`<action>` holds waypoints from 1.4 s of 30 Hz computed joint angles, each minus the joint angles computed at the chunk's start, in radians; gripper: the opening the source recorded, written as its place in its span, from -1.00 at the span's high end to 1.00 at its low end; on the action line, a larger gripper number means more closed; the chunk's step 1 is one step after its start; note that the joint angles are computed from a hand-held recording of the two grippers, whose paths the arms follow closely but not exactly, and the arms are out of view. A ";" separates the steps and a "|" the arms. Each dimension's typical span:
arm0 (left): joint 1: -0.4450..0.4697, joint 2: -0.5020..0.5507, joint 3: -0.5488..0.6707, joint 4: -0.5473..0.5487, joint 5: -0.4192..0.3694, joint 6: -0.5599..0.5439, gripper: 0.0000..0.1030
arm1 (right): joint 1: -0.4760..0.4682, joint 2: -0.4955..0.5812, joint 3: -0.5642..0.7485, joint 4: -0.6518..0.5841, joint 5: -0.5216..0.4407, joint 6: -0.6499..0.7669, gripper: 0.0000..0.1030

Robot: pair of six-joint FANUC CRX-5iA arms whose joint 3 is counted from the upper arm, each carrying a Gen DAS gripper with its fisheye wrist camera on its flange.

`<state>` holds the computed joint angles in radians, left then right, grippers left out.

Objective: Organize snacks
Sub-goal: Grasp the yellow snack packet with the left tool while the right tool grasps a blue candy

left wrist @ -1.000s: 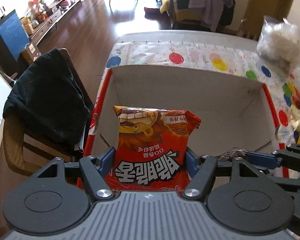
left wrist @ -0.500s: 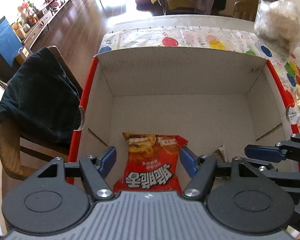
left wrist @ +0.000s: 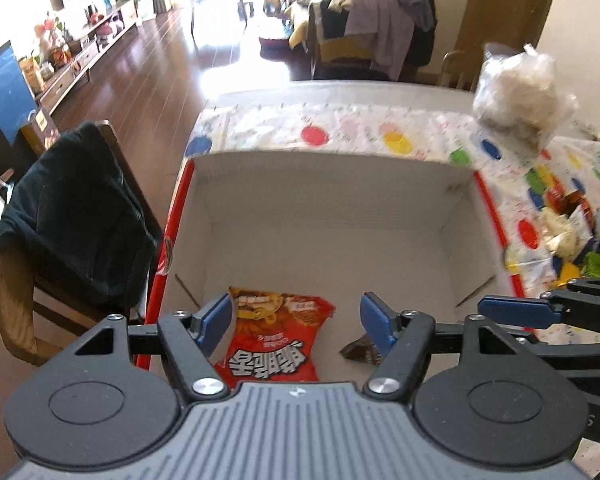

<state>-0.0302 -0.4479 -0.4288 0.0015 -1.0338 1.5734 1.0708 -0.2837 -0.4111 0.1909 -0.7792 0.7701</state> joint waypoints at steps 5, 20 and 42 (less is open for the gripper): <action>-0.041 -0.040 0.009 -0.007 0.019 0.004 -0.38 | 0.016 -0.061 -0.038 0.055 0.013 -0.059 0.37; -0.236 -0.078 0.014 -0.026 0.112 0.080 -0.58 | 0.090 -0.339 -0.257 0.332 -0.045 -0.370 -0.59; -0.566 0.307 0.130 0.061 0.326 0.074 -0.71 | -0.160 -0.648 -0.417 0.210 -0.324 -0.154 -0.99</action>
